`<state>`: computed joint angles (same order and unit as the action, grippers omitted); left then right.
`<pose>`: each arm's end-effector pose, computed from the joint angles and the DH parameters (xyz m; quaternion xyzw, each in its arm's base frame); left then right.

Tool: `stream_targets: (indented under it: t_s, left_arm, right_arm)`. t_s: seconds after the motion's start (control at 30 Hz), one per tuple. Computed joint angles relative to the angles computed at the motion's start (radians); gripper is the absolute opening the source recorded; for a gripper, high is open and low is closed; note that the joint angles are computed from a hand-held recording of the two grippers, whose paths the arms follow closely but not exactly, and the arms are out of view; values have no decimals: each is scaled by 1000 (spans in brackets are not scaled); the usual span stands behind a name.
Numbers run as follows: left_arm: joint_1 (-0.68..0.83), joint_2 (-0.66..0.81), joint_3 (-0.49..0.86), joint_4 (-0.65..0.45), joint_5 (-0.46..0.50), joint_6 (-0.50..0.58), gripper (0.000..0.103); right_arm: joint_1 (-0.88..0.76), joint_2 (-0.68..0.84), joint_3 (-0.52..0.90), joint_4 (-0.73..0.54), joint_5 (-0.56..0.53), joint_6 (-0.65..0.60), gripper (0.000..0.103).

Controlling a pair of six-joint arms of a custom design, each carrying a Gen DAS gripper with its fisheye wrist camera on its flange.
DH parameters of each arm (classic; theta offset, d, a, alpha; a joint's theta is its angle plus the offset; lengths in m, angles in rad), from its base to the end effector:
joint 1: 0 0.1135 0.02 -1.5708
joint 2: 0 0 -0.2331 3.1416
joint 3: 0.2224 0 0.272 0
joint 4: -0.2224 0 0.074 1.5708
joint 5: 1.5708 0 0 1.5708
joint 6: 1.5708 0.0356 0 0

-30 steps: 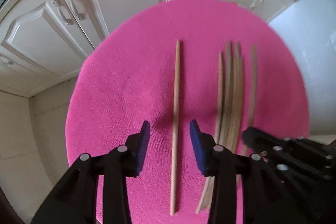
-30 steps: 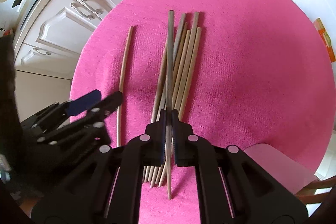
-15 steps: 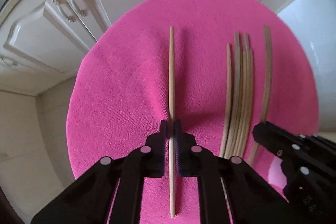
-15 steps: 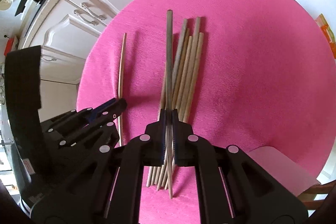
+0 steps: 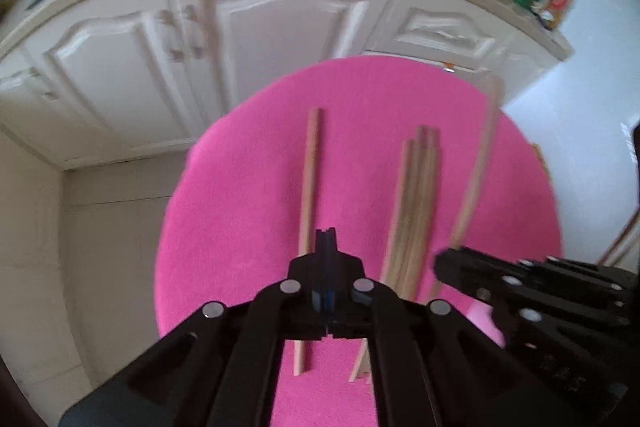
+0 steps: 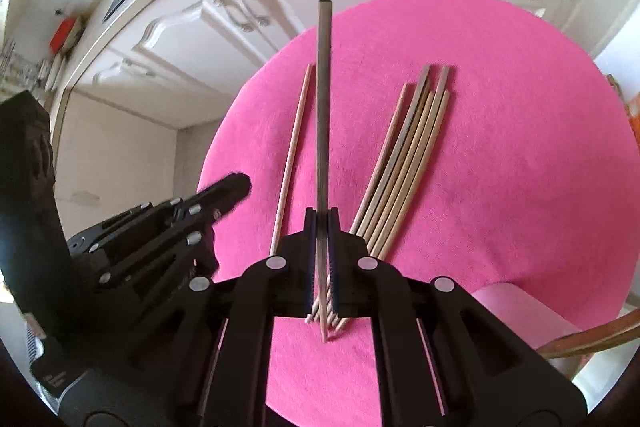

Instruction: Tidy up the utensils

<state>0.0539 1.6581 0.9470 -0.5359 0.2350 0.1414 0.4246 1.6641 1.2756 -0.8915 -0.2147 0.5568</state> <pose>0.3150 0.0087 0.1150 0.0618 0.9784 -0.0995 0.1706 0.3077 0.1475 0.1964 0.0495 0.9826 0.1614 0.0771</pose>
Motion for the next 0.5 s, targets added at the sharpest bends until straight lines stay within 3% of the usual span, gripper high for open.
stream_targets:
  t_s: [0.03, 0.07, 0.1, 0.13, 0.3, 0.5]
  left_arm:
    - [0, -9, -13, 11, -5, -13, 2]
    - [7, -2, -15, 14, -5, -16, 12]
    - [1, 6, -24, 31, -23, -41, 34]
    - [-3, 22, -28, 49, -38, -51, 38]
    - [-48, 101, -13, 87, -83, -36, 38]
    - [-83, 296, 157, 17, -157, 29, 36]
  right_arm:
    - [-1, -3, -8, 1, -10, -12, 6]
    - [4, -5, -19, 5, -10, -29, 6]
    - [9, -8, -31, 12, -6, -37, 6]
    - [9, 1, -37, 22, -6, -44, 6]
    - [-9, -9, -93, 55, -17, -37, 6]
    - [-33, 26, -99, 89, -22, -12, 6]
